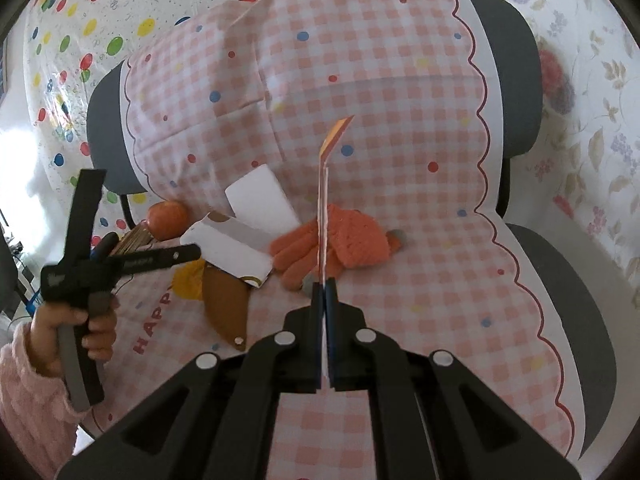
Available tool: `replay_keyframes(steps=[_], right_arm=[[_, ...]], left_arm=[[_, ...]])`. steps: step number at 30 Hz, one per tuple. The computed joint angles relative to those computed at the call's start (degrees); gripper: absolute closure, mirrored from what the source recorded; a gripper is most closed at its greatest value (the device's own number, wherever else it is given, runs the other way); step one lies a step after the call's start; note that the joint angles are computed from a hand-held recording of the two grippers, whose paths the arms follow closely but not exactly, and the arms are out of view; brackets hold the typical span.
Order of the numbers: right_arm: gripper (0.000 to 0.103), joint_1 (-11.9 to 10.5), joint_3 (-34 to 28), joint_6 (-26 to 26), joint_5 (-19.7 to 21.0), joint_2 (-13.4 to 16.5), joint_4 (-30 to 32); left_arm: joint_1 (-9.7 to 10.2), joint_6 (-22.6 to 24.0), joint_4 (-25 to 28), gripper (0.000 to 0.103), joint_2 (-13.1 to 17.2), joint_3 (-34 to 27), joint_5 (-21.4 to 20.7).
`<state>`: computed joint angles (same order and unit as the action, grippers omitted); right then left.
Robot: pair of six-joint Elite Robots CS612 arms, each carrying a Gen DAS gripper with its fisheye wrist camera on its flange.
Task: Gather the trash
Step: 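Close the left tool on the white paper scrap, then carry the red box and white paper to the bin and open both tools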
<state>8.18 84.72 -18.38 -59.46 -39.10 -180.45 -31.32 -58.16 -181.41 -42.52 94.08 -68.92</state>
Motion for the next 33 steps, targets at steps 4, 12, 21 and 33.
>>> replay_keyframes(steps=[4, 12, 21, 33], right_arm=[[0.101, -0.1, -0.3, 0.3, 0.0, 0.2, -0.2], [0.101, -0.2, -0.2, 0.8, 0.4, 0.3, -0.6], [0.101, -1.1, 2.9, 4.7, 2.6, -1.4, -8.4], [0.101, -2.6, 9.6, 3.9, 0.7, -4.5, -8.2]], left_arm=[[1.35, -0.2, -0.8, 0.055, 0.9, -1.4, -2.7], [3.19, -2.8, -4.4, 0.097, 1.0, -2.2, -11.0], [-5.56, 14.7, -14.1, 0.101, -5.2, 3.9, 13.4], [-13.72, 22.5, -14.6, 0.101, -4.8, 6.7, 22.5]])
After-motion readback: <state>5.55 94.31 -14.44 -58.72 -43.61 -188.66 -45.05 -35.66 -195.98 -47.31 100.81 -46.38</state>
